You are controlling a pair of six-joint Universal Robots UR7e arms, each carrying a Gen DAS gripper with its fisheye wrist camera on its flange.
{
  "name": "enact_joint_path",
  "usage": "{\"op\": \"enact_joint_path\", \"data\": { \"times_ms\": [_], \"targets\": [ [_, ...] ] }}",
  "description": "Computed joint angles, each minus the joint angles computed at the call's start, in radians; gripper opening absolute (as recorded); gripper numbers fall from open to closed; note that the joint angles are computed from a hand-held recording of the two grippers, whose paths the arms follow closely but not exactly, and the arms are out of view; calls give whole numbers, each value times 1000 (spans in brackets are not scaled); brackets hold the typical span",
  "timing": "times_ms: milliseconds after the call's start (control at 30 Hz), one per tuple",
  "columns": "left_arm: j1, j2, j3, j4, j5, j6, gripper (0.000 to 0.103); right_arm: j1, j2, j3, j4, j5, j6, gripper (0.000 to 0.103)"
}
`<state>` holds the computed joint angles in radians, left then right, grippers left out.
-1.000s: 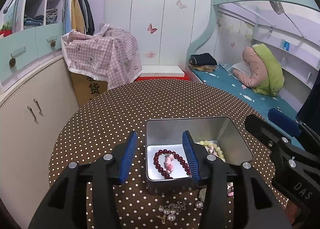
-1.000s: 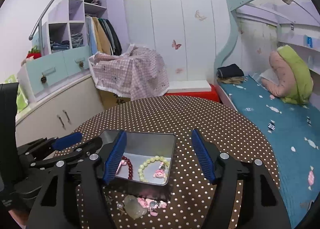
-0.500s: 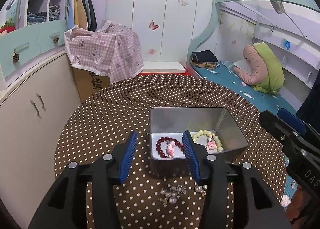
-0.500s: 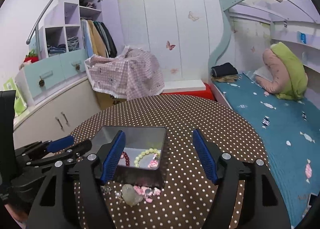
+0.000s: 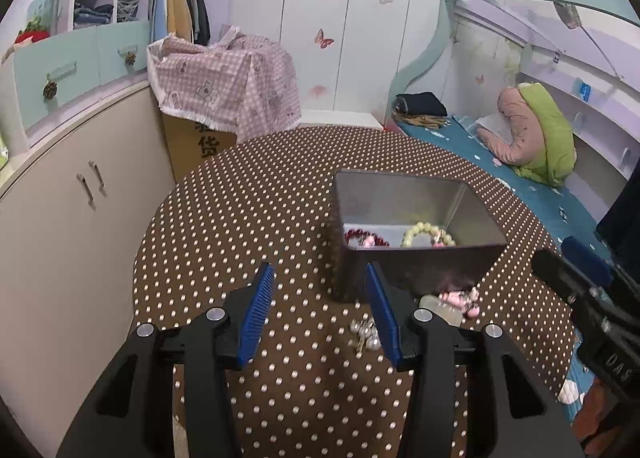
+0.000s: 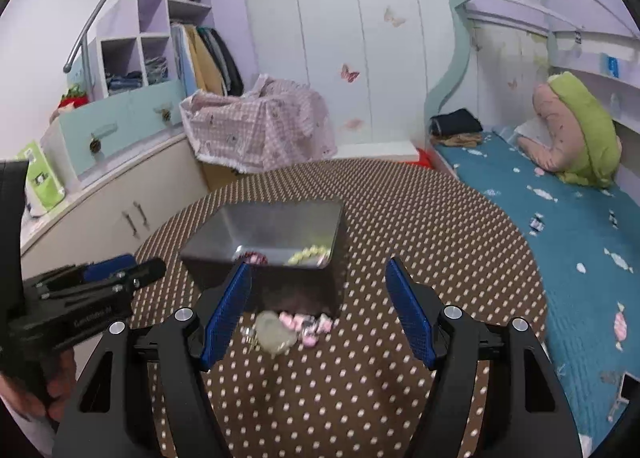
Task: Organize jewelry
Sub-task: 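Move both tools back toward the pearl earrings beside the box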
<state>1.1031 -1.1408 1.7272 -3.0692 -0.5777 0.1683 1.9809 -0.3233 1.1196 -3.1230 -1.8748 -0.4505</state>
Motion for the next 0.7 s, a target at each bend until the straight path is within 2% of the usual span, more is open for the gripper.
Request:
{"op": "enact_joint_path", "data": {
  "times_ms": [267,433,567,700],
  "targets": [
    [13,-25,34,84,-7,-83,45,-19,1,25,49,-9,24,68],
    [34,-24,27,150,-34,-135,45,-29,8,12,79,-36,45,68],
    [49,-21,10,225,-86,-180,46,-37,11,7,86,-42,56,68],
    [52,-3,-7,253,-104,-180,46,-40,19,-2,87,-60,57,68]
  ]
}}
